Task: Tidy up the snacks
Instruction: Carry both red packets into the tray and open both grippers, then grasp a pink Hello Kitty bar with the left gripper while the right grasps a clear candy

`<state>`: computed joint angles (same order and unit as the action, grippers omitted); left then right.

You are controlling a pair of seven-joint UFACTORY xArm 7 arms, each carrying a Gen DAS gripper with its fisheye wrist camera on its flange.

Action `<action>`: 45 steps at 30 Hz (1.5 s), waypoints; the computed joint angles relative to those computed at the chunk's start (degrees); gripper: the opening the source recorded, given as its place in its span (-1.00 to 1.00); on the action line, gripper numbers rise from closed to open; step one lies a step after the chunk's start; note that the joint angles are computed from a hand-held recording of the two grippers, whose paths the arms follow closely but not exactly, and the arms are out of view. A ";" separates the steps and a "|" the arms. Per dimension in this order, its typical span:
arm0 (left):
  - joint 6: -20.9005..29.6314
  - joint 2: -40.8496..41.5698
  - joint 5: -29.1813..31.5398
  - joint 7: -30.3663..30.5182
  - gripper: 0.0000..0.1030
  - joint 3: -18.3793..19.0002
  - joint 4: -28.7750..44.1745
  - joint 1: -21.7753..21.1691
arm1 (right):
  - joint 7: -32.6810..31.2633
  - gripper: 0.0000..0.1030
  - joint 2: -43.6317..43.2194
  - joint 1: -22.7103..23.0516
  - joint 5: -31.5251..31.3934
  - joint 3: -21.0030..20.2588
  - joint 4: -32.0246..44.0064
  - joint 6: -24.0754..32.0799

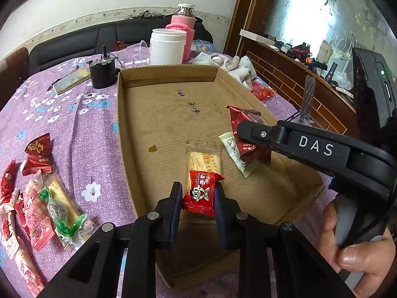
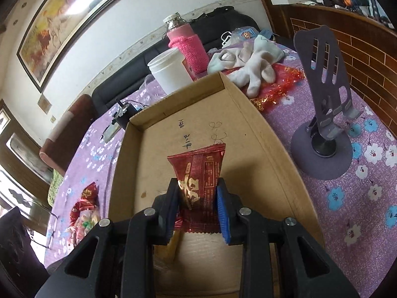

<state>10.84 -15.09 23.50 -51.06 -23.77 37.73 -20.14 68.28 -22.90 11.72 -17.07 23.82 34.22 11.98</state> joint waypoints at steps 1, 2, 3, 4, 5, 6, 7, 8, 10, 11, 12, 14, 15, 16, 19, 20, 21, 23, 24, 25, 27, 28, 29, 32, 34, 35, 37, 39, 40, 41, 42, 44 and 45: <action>0.04 -0.15 0.64 -0.51 -0.52 -0.41 -0.18 0.49 | 0.12 -0.46 0.06 -0.08 -0.05 0.13 0.01 0.43; 0.12 -0.21 1.12 -0.91 -0.52 -0.71 -0.28 0.81 | 0.10 -0.46 0.30 0.02 -0.01 0.07 0.10 0.85; 0.14 -0.23 1.22 -1.06 -0.52 -0.76 -0.42 0.76 | 0.12 -0.46 0.51 0.16 0.03 -0.05 0.17 1.09; 0.14 -0.21 1.53 -1.27 -0.52 -0.93 -0.46 0.85 | 0.09 -0.46 0.74 0.53 0.36 -0.38 0.17 1.39; 0.34 -0.43 2.71 -2.14 -0.52 -1.79 -0.42 1.53 | 0.05 -0.46 0.95 0.77 0.48 -0.62 0.22 1.44; 0.54 -0.43 3.54 -2.58 -0.52 -2.19 -0.26 1.91 | -0.12 -0.46 1.03 1.13 0.64 -0.93 0.16 1.43; 0.78 -0.53 4.72 -3.39 -0.52 -2.89 -0.11 2.46 | -0.10 -0.46 0.93 1.25 0.59 -0.93 0.19 1.66; 0.92 -0.63 5.85 -4.19 -0.52 -3.45 0.00 2.93 | 0.15 -0.46 0.88 1.04 0.22 -0.62 0.35 2.02; 1.20 -0.70 7.98 -5.45 -0.51 -4.28 0.27 3.58 | 0.30 -0.44 0.89 1.10 -0.13 -0.55 0.56 2.35; 1.39 -0.74 8.93 -6.13 -0.51 -4.64 0.40 3.80 | 0.48 -0.44 0.86 1.12 -0.26 -0.51 0.59 2.44; 1.58 -0.82 9.94 -6.81 -0.51 -4.95 0.52 4.05 | 0.64 -0.44 0.72 1.15 -0.36 -0.51 0.57 2.59; 1.79 -1.02 11.97 -8.45 -0.50 -5.55 0.69 4.64 | 1.15 -0.44 0.43 0.84 -0.92 -0.24 0.64 2.82; 1.90 -1.25 12.92 -9.26 -0.47 -5.77 0.71 4.90 | 1.34 -0.44 0.27 0.70 -1.19 -0.14 0.65 2.92; 2.01 -1.42 13.44 -9.74 -0.44 -5.74 0.67 4.87 | 1.64 -0.44 0.02 0.48 -1.53 0.07 0.64 3.07; 2.05 -2.07 15.34 -11.65 -0.33 -6.06 0.57 5.41 | 2.48 -0.43 -0.71 0.02 -2.28 0.48 0.51 3.12; 2.09 -2.35 16.01 -12.29 -0.25 -6.27 0.53 5.67 | 2.84 -0.43 -1.02 -0.24 -2.58 0.71 0.43 2.97; 2.17 -2.74 17.04 -13.33 -0.15 -6.81 0.49 6.27 | 3.25 -0.43 -1.35 -0.64 -2.99 1.09 0.40 2.94; 2.21 -3.72 19.34 -15.64 0.01 -8.05 0.40 7.62 | 3.88 -0.43 -2.00 -1.20 -3.60 1.67 0.37 3.09; 2.30 -4.13 20.24 -16.55 0.03 -8.57 0.40 8.12 | 4.18 -0.43 -2.29 -1.47 -3.88 1.91 0.32 3.04; 2.50 -4.61 21.31 -17.56 0.03 -9.23 0.42 8.76 | 4.36 -0.43 -2.59 -1.64 -4.09 2.07 0.26 2.92; 2.80 -5.20 22.64 -18.65 0.04 -9.92 0.45 9.28 | 4.57 -0.43 -2.98 -1.82 -4.22 2.22 0.09 2.57; 3.20 -5.51 23.52 -19.43 0.04 -10.53 0.54 9.72 | 4.71 -0.43 -3.28 -1.97 -4.34 2.40 0.00 2.35; 3.65 -5.87 24.47 -20.30 0.04 -11.16 0.61 10.16 | 4.64 -0.43 -3.36 -2.04 -4.41 2.53 0.04 2.29; 4.73 -6.84 27.45 -22.73 0.08 -12.59 0.86 11.13 | 4.80 -0.43 -3.85 -2.43 -4.66 3.14 0.00 2.14; 5.48 -7.54 29.88 -24.73 0.19 -13.65 1.05 11.94 | 4.79 -0.43 -3.98 -2.75 -4.93 3.59 0.23 2.35; 5.81 -7.77 30.82 -25.44 0.23 -13.88 1.12 12.07 | 4.88 -0.43 -4.01 -2.87 -5.00 3.74 0.28 2.37; 6.68 -8.29 32.88 -26.97 0.24 -14.44 1.32 12.26 | 4.75 -0.43 -3.85 -2.79 -4.92 3.66 0.34 2.15; 7.45 -8.53 34.20 -27.87 0.24 -14.37 1.40 11.83 | 4.69 -0.43 -3.78 -2.83 -4.92 3.70 0.42 2.14; 7.68 -8.53 34.56 -28.12 0.24 -14.07 1.40 11.41 | 4.67 -0.43 -3.83 -2.83 -4.92 3.71 0.39 2.16; 7.97 -8.58 34.65 -28.26 0.24 -13.68 1.35 10.84 | 4.69 -0.43 -3.89 -2.92 -5.00 3.81 0.42 2.23; 8.27 -8.49 34.49 -28.12 0.24 -13.14 1.39 10.23 | 4.78 -0.43 -3.91 -3.02 -5.06 3.92 0.44 2.22; 8.73 -8.82 32.96 -27.46 0.24 -11.53 1.06 8.48 | 4.99 -0.43 -4.01 -3.47 -5.44 4.27 0.43 2.11; 8.88 -9.21 31.40 -26.79 0.24 -10.44 0.71 7.36 | 5.13 -0.43 -4.14 -3.65 -5.57 4.42 0.41 2.31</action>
<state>19.72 -24.30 54.89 -77.85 -34.22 38.44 -12.78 73.41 -27.04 8.08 -22.64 28.24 34.63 14.29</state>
